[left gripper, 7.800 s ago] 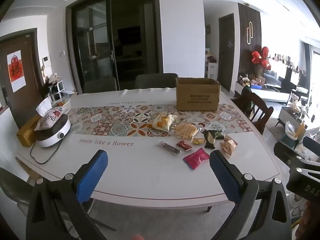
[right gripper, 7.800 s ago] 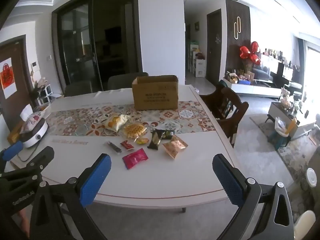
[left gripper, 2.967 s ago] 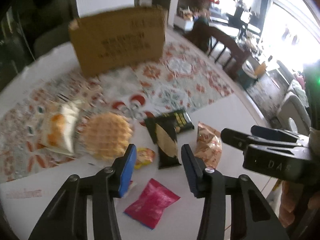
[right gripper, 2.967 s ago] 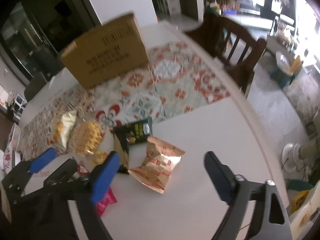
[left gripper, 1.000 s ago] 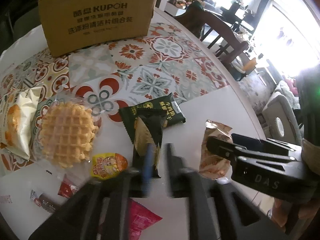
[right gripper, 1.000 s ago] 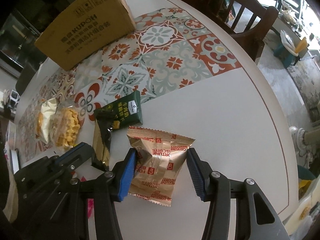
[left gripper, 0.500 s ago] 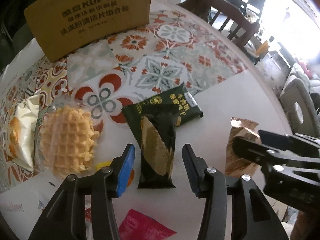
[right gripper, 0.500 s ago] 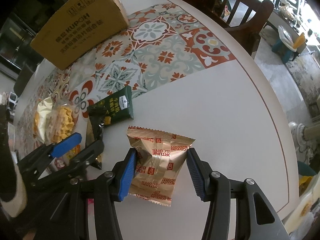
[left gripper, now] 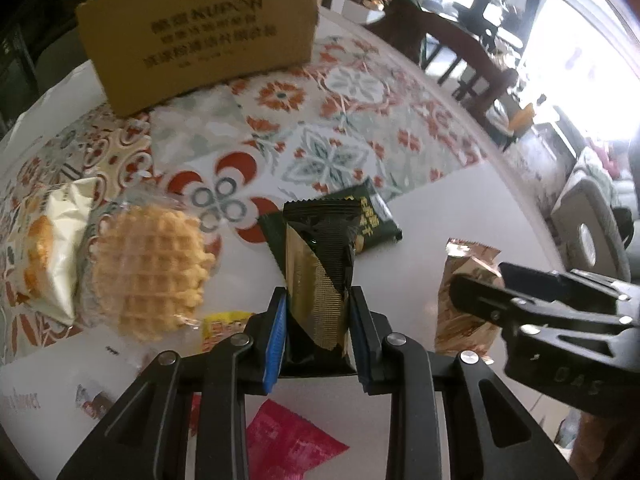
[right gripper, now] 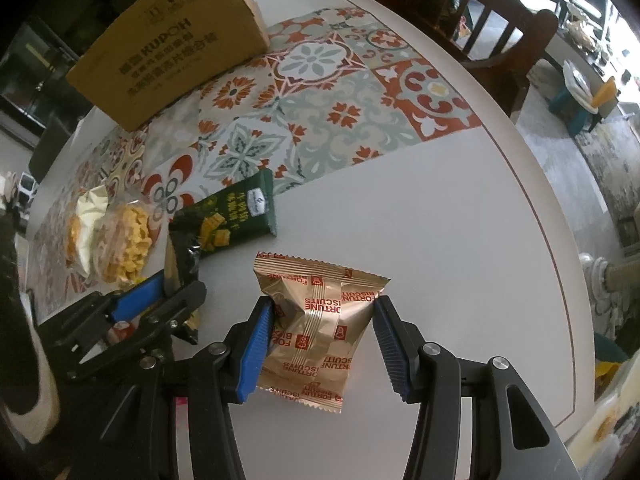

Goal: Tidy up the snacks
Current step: 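Carry black-gold bar in left tool and gold packet in right tool over box, then open both tools to drop the two snacks into the cardboard box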

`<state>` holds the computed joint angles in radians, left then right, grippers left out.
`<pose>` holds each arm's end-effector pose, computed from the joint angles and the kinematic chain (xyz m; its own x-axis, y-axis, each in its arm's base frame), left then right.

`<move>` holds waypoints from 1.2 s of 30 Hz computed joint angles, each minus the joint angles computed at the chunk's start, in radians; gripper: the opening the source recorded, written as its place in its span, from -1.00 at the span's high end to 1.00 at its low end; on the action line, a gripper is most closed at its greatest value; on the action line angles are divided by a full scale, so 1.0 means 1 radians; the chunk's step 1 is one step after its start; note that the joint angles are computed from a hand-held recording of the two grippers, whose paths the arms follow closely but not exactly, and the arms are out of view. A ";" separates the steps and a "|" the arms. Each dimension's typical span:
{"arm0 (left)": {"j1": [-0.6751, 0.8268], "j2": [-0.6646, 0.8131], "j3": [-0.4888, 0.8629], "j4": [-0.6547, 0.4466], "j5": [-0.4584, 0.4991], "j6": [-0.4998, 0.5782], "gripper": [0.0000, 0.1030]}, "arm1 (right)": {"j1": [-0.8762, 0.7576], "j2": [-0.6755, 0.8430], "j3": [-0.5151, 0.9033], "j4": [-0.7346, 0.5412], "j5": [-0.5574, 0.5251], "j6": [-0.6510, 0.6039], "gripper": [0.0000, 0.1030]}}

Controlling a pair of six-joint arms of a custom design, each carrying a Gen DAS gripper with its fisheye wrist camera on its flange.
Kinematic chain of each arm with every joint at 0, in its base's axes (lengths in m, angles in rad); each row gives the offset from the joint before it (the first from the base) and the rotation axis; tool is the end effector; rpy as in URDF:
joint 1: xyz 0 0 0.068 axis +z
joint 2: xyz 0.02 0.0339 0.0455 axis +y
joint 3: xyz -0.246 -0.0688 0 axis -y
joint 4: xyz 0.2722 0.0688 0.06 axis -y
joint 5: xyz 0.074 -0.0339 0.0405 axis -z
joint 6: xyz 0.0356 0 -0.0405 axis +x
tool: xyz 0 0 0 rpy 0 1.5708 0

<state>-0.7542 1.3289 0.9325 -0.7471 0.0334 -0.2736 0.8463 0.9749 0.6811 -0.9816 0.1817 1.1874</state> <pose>0.2038 -0.1931 0.2029 -0.8262 0.4057 -0.3908 0.4894 0.8606 -0.1412 0.1318 0.1392 0.1914 -0.8879 0.3731 -0.2692 0.3256 0.9230 0.2053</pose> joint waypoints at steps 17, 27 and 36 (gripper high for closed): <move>0.187 -0.116 0.291 -0.187 -0.080 0.058 0.42 | 0.003 0.163 0.383 -0.018 0.192 -0.271 -0.02; 0.324 0.062 0.586 -0.188 -0.040 0.134 0.42 | -0.138 0.365 0.690 0.072 0.196 -0.552 -0.02; 0.390 0.426 1.021 -0.257 0.008 0.165 0.42 | -0.329 0.682 1.066 0.075 0.075 -0.749 -0.02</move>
<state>-0.3646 1.7554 1.9534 -1.0039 0.0412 -0.1081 0.5169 1.6574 1.7475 -0.9062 0.2572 0.4381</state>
